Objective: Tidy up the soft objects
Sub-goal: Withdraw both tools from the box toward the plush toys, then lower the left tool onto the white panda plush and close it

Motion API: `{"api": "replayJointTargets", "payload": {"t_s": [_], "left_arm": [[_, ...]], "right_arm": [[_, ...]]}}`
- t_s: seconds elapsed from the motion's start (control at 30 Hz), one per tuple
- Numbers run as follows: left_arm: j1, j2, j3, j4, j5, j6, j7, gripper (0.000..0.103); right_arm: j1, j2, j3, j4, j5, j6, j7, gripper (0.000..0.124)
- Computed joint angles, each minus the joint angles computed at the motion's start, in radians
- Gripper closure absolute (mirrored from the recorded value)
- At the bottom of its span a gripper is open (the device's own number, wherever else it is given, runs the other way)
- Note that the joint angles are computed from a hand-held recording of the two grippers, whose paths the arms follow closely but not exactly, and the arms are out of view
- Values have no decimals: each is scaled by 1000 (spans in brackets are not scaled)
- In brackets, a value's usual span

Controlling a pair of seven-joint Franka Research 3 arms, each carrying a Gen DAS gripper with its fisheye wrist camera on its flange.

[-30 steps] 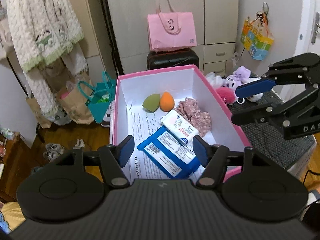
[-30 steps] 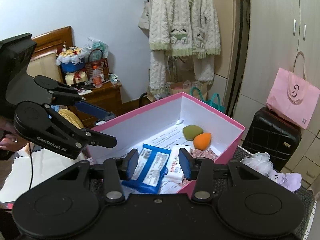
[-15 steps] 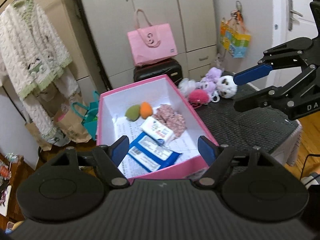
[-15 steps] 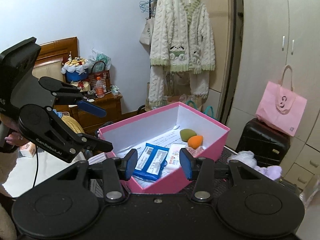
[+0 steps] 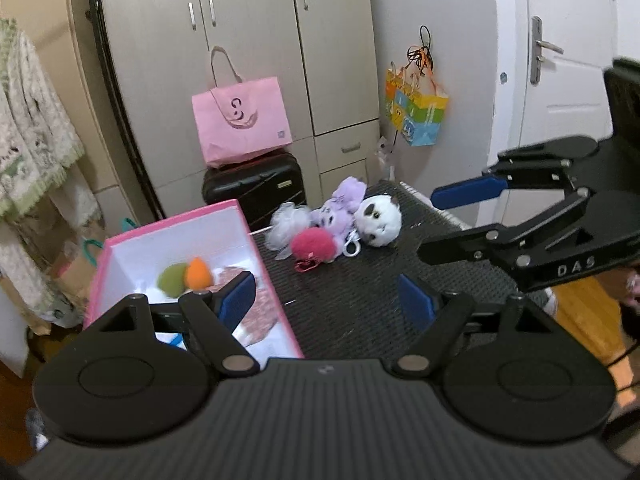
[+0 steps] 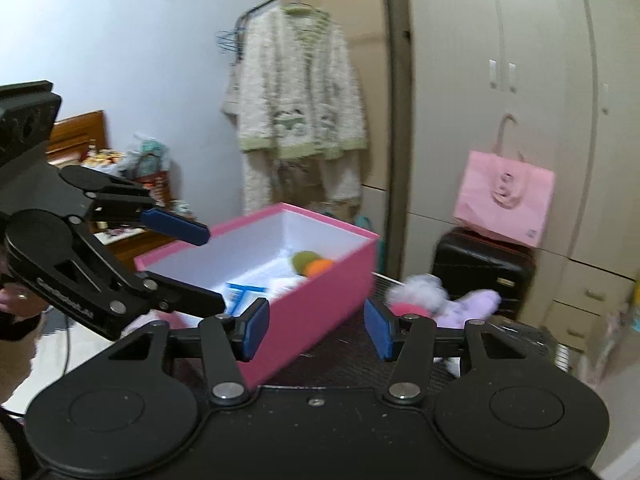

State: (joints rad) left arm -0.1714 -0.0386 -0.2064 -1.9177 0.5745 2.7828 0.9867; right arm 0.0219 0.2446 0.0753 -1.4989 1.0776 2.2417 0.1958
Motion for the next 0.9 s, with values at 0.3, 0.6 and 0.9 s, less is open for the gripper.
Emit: {"api": "replayJointTargets", "payload": {"t_s": [0.3,0.6,0.9], "left_arm": [[-38,225,12,169,-155,70,-41,25],[-129,410,93,336,24,135,-250,25],[-257,627,237,609,144,32,-443,25]], "right_arm": [[-34,172,15,160,-80,37,41,60],[-95,377,62,379,-173,-23,229,51],[-105,600,133,622,-259,48,172,43]]}}
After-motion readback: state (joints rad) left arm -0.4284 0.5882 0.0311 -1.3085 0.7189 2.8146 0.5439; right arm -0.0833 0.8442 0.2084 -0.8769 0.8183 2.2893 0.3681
